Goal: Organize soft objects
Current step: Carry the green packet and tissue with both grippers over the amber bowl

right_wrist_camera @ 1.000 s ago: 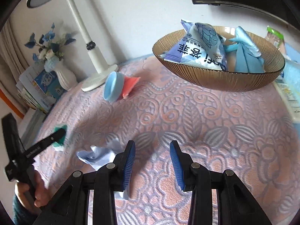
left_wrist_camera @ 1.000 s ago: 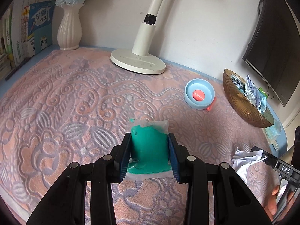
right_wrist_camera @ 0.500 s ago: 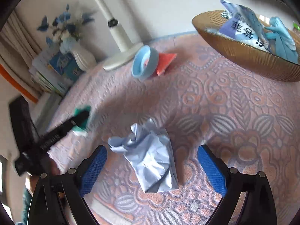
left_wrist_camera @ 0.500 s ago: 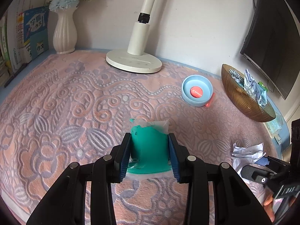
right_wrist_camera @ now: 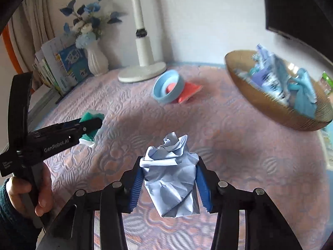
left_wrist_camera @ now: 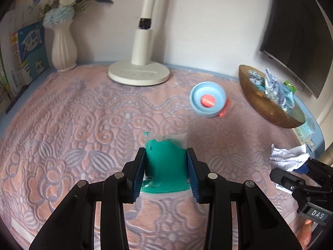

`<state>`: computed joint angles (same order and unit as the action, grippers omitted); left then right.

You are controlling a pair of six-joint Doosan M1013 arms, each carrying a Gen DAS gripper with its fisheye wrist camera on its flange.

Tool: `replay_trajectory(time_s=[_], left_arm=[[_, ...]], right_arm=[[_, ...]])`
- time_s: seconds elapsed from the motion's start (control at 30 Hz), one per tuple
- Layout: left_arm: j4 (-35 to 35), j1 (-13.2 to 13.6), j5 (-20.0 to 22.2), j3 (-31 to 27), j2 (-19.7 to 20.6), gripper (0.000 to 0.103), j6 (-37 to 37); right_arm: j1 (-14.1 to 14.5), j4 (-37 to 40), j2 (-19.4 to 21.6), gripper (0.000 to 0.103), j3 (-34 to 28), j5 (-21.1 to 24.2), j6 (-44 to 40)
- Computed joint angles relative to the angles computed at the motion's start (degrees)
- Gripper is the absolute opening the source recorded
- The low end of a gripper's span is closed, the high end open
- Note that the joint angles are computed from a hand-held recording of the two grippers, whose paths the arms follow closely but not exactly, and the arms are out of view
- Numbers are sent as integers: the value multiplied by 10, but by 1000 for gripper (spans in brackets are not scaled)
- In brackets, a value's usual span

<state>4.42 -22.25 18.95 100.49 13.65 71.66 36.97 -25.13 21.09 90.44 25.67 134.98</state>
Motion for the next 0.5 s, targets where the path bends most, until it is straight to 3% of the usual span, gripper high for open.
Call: replay_trajectory(time_s=[0.2,0.33,0.4,0.5], left_arm=[[-147,-27,9,-72,9,35,205],[-257,-42,47,-157,48,36,327],[-270,-50,65,-199,73,36,342],[-173,-65,78,-259,116,37,246]], right_arm=[[-33,-199,-53,46,17,3,204],[-76,-241,-63,46,5,28,285],[-99,-219,-61,47,-5,26,285],[-133,-177,-48,47,-20,-14,270]])
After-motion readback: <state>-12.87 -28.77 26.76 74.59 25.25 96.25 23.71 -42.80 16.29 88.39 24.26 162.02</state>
